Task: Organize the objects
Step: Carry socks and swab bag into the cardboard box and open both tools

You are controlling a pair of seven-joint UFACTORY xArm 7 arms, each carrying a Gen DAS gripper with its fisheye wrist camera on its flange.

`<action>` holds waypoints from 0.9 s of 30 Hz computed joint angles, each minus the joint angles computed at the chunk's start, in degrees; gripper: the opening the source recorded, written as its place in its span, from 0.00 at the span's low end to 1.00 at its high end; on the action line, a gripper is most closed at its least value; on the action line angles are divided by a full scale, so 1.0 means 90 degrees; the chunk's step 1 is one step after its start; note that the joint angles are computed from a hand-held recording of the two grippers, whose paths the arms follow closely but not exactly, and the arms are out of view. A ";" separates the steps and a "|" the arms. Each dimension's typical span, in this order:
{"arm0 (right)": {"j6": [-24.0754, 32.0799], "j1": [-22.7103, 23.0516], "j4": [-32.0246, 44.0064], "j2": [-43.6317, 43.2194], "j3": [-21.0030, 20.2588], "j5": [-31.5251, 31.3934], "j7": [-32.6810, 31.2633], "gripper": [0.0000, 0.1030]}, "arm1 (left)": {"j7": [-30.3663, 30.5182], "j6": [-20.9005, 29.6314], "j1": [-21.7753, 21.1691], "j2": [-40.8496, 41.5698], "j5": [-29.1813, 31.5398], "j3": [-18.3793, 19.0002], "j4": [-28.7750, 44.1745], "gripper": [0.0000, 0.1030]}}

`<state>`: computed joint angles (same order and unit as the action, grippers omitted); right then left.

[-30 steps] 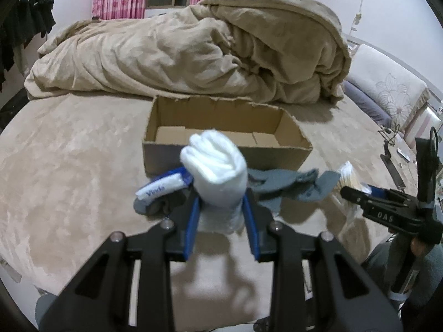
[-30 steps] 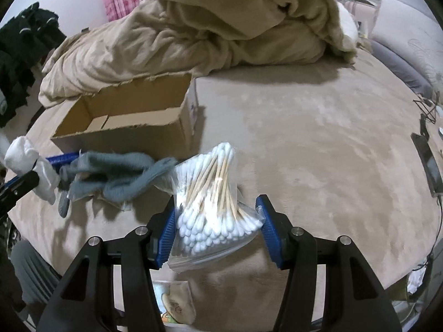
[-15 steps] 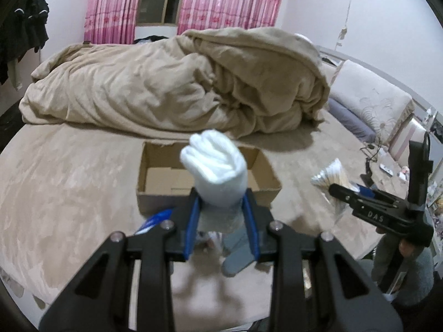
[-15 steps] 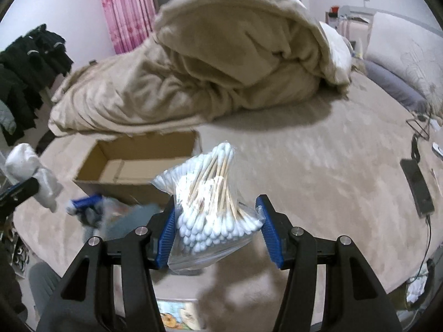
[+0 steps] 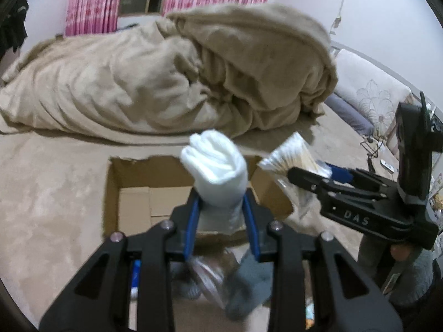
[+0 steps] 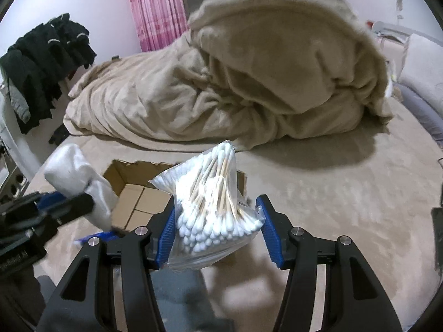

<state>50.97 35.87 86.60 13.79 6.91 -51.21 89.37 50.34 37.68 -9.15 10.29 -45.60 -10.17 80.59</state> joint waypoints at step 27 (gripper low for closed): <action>0.0377 0.0436 0.0232 -0.0063 0.0013 -0.0373 0.0150 0.83 | -0.0258 -0.0156 0.0408 -0.0719 0.0117 0.0173 -0.0593 0.77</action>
